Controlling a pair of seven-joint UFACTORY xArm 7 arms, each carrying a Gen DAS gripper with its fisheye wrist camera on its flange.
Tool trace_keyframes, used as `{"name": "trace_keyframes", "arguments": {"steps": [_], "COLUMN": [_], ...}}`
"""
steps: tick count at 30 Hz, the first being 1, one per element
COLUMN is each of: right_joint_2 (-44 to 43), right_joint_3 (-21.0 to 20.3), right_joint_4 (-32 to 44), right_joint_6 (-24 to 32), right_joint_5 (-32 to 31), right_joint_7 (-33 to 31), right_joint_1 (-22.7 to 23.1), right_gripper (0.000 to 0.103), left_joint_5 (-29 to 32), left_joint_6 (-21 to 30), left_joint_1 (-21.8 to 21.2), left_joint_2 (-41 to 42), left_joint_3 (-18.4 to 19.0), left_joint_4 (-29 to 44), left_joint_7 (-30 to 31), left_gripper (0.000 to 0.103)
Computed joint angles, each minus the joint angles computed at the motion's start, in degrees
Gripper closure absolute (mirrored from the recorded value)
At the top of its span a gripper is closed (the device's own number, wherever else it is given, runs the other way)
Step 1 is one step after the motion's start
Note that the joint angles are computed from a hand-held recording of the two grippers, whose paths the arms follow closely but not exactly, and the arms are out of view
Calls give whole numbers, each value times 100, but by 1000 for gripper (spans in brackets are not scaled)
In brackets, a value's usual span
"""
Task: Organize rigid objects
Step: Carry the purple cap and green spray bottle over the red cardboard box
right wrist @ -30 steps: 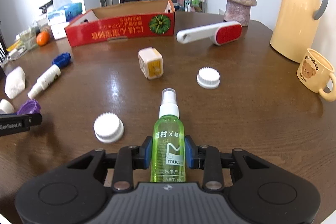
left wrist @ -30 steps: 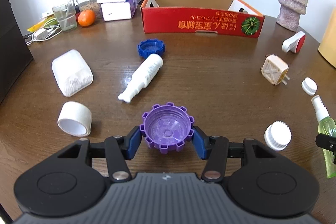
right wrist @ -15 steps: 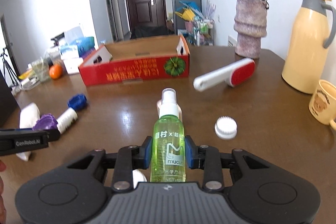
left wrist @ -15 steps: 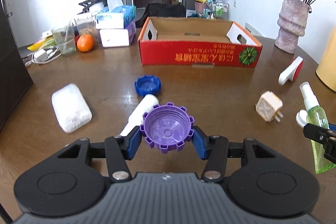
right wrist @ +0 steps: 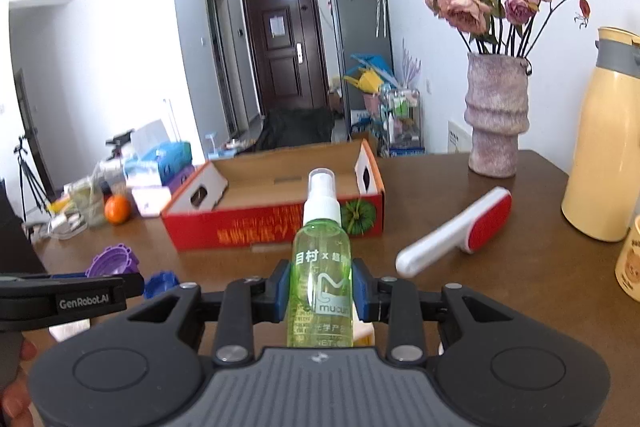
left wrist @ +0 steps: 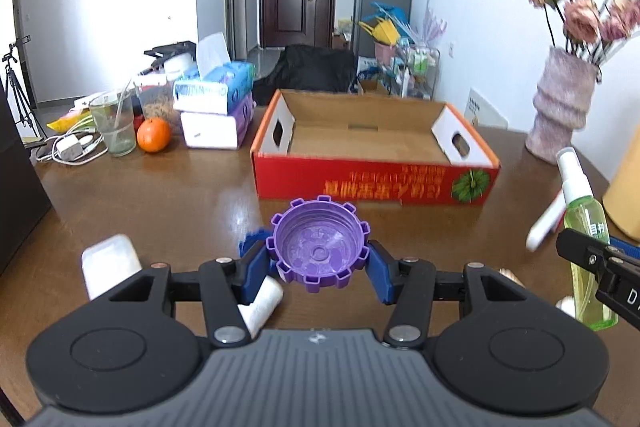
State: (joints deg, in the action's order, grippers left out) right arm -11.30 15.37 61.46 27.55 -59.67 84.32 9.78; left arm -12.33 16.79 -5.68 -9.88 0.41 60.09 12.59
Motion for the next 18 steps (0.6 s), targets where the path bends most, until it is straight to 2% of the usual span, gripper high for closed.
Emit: {"name": "trace_keyframes", "arguments": {"steps": [8, 12, 18], "right_joint_2": [675, 1103, 1697], "right_joint_3": [-281, -558, -968], "right_joint_4": [701, 1155, 1782], "right_joint_6": [-275, -434, -496], "right_joint_5": [-655, -889, -963], "right_joint_7": [474, 592, 392], "right_joint_1": [-11, 143, 459], "right_gripper": [73, 73, 73], "left_joint_5": [408, 1057, 1497], "left_joint_6": [-183, -191, -126], "left_joint_1": [106, 134, 52], "left_joint_2": [738, 1152, 1808], "left_joint_3": [-199, -239, -169], "left_joint_4": [827, 1263, 2015], "left_joint_7": [-732, -1413, -1924], "left_gripper": [50, 50, 50]}}
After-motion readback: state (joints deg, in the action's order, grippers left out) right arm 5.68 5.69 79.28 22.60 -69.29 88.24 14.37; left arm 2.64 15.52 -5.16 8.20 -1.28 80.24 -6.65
